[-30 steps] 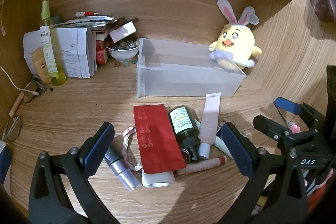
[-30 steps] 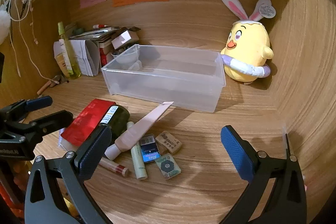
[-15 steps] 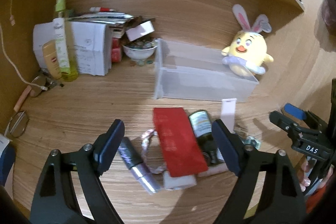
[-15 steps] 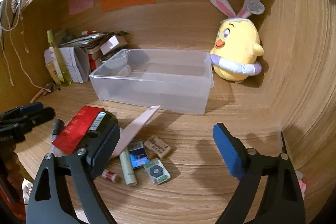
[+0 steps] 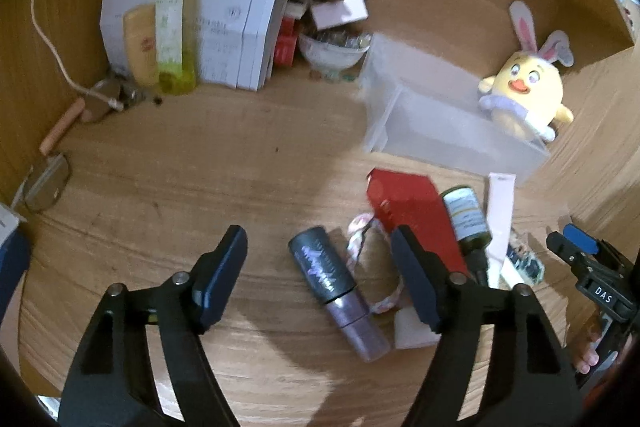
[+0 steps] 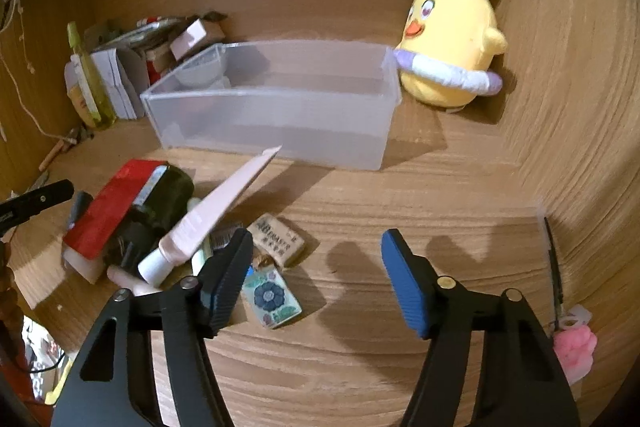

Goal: Organize objects
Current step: 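Reach the right tool toward the green square card while the left tool reaches toward the dark lipstick tube, then close the right gripper on the green card while the left gripper grasps the lipstick tube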

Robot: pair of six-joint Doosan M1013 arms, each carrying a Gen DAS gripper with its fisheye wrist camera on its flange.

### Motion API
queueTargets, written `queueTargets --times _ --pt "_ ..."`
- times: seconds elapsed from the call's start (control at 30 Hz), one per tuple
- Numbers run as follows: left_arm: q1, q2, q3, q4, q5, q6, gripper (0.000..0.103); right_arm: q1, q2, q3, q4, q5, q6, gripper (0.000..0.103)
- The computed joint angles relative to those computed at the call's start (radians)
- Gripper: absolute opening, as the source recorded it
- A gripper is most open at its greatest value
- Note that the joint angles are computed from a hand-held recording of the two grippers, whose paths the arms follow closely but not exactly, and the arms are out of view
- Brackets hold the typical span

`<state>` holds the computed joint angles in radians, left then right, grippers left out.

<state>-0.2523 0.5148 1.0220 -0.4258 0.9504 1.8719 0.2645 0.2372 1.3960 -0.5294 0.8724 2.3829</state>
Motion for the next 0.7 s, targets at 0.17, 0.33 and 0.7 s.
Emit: queueTargets --times 0.17,0.33,0.7 --pt "0.003 0.013 -0.008 0.021 0.031 -0.037 0.069 -0.001 0.013 -0.005 0.052 0.011 -0.059 0.054" --pt "0.007 0.024 -0.017 0.017 0.059 -0.054 0.068 -0.008 0.015 -0.003 0.11 0.016 -0.098 0.053" --pt "-0.012 0.023 -0.01 0.063 0.026 -0.05 0.051 -0.006 0.025 -0.006 0.169 0.024 -0.172 0.045"
